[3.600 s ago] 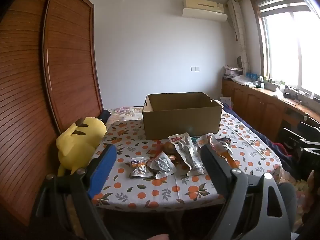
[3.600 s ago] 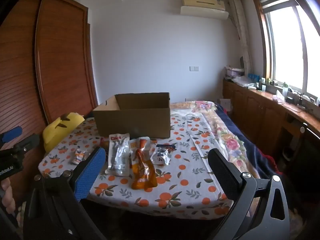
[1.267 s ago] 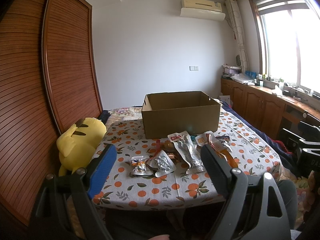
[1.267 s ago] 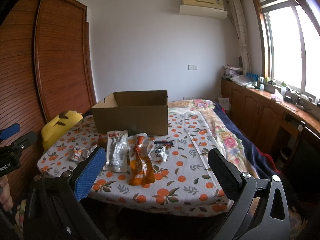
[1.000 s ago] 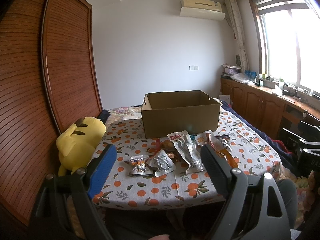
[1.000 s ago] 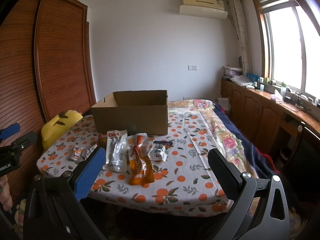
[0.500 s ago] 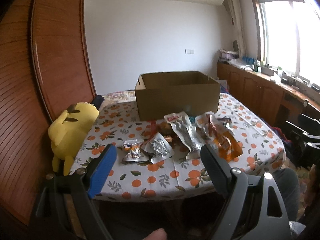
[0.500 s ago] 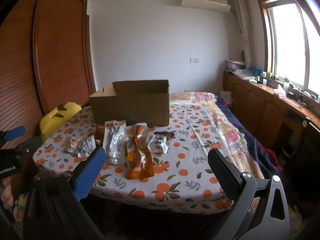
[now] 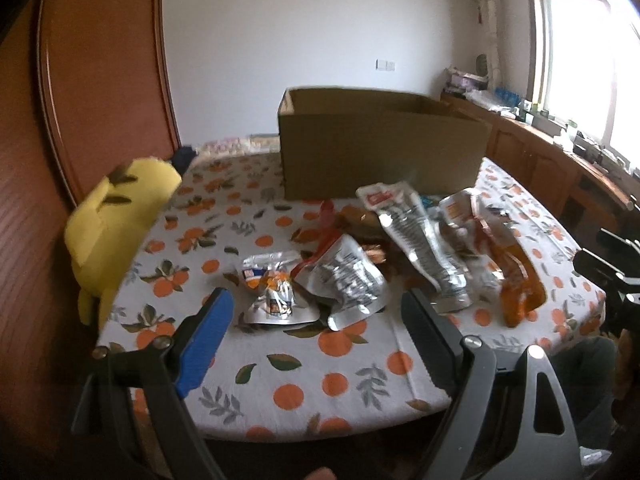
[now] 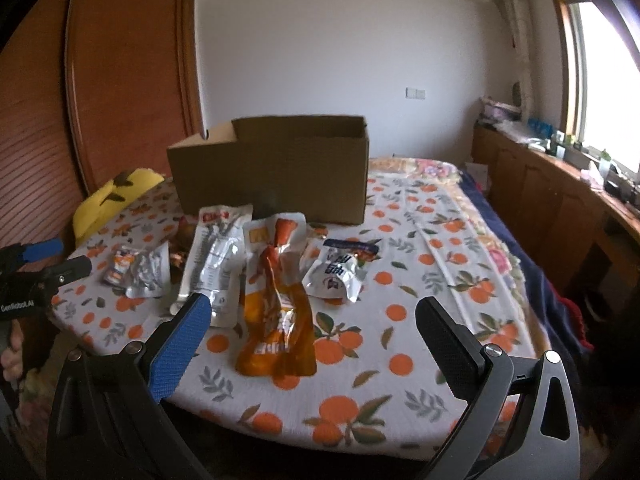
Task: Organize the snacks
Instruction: 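Grasp the silver foil packet with the left tool while the right tool approaches the orange packet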
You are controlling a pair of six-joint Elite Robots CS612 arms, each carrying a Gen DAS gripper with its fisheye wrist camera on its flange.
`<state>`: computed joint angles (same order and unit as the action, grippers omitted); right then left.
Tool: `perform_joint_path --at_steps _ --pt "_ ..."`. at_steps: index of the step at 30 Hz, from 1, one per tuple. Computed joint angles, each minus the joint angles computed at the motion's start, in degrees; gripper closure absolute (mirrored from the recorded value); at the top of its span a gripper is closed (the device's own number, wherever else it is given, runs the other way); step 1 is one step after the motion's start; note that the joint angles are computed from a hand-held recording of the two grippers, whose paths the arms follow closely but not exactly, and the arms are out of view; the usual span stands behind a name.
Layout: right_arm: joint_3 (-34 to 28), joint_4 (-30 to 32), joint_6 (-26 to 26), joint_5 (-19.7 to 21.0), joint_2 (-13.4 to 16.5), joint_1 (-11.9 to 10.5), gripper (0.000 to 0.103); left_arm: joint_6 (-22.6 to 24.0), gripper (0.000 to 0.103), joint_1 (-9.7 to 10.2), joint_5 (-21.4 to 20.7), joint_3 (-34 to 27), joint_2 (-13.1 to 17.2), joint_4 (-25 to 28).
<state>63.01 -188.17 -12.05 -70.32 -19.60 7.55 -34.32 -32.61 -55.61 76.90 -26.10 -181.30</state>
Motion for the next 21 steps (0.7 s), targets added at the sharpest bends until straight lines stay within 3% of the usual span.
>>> perform_joint_path --at_steps 7,10,12,17,21 --pt "-5.09 6.08 -1.05 0.62 2.65 -0.04 0.0 2.64 0.017 2.29 -3.23 -2.8 1.25 2.57" --pt "-6.55 7.73 -0.7 0.51 3.5 -0.1 0.0 1.66 0.017 3.38 -5.29 -3.21 1.4 3.18" --pt "-7.73 9.37 -1.33 0.69 4.1 -0.05 0.0 0.6 0.027 4.05 -6.43 -3.67 1.61 4.1" --pt "-10.23 12.37 -2.89 1.72 5.28 0.05 0.0 -1.82 0.04 5.11 -9.0 -5.37 2.56 7.72" --pt "-11.82 14.77 -2.79 2.39 6.02 0.11 0.0 -2.83 0.044 5.56 -10.16 -6.64 3.26 10.86"
